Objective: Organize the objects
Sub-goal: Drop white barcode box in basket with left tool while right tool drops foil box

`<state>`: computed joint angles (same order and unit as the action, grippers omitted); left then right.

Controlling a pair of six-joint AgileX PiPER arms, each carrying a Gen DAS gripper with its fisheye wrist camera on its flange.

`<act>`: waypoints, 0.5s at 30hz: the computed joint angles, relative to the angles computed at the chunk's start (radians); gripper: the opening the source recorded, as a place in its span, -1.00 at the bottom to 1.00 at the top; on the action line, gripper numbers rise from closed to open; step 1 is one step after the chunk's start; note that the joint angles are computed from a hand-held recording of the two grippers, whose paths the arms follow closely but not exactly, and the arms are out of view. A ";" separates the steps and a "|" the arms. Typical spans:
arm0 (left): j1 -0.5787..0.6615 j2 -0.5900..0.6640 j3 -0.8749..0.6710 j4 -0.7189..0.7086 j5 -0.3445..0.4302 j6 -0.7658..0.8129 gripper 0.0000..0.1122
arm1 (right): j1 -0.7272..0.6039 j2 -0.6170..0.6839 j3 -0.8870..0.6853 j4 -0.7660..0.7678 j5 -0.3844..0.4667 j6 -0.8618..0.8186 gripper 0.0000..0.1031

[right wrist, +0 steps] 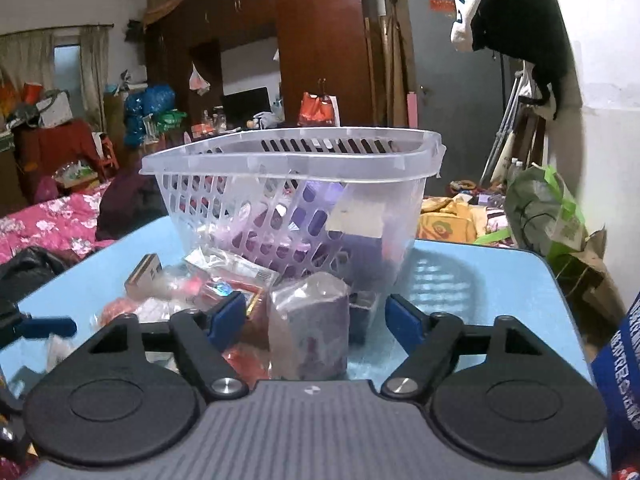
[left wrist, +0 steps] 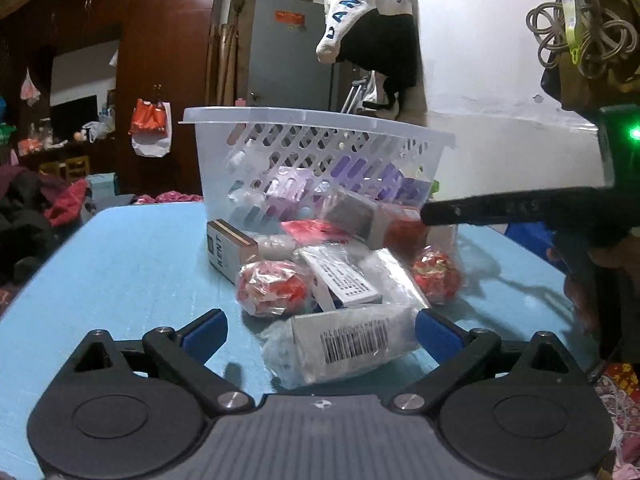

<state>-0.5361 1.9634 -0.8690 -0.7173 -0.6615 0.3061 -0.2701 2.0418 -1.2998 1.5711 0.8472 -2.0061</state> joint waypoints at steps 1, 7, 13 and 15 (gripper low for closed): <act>-0.001 0.003 0.003 0.020 -0.005 -0.022 0.79 | -0.003 0.003 -0.008 -0.014 0.009 0.009 0.42; -0.029 0.029 -0.028 -0.005 -0.015 0.018 0.79 | -0.033 0.024 -0.055 -0.094 0.085 0.065 0.14; -0.017 0.058 -0.078 -0.022 0.038 0.035 0.78 | -0.026 0.049 -0.112 -0.168 0.081 0.116 0.14; -0.022 0.060 -0.072 -0.019 0.021 0.042 0.72 | -0.011 0.055 -0.115 -0.154 0.058 0.106 0.13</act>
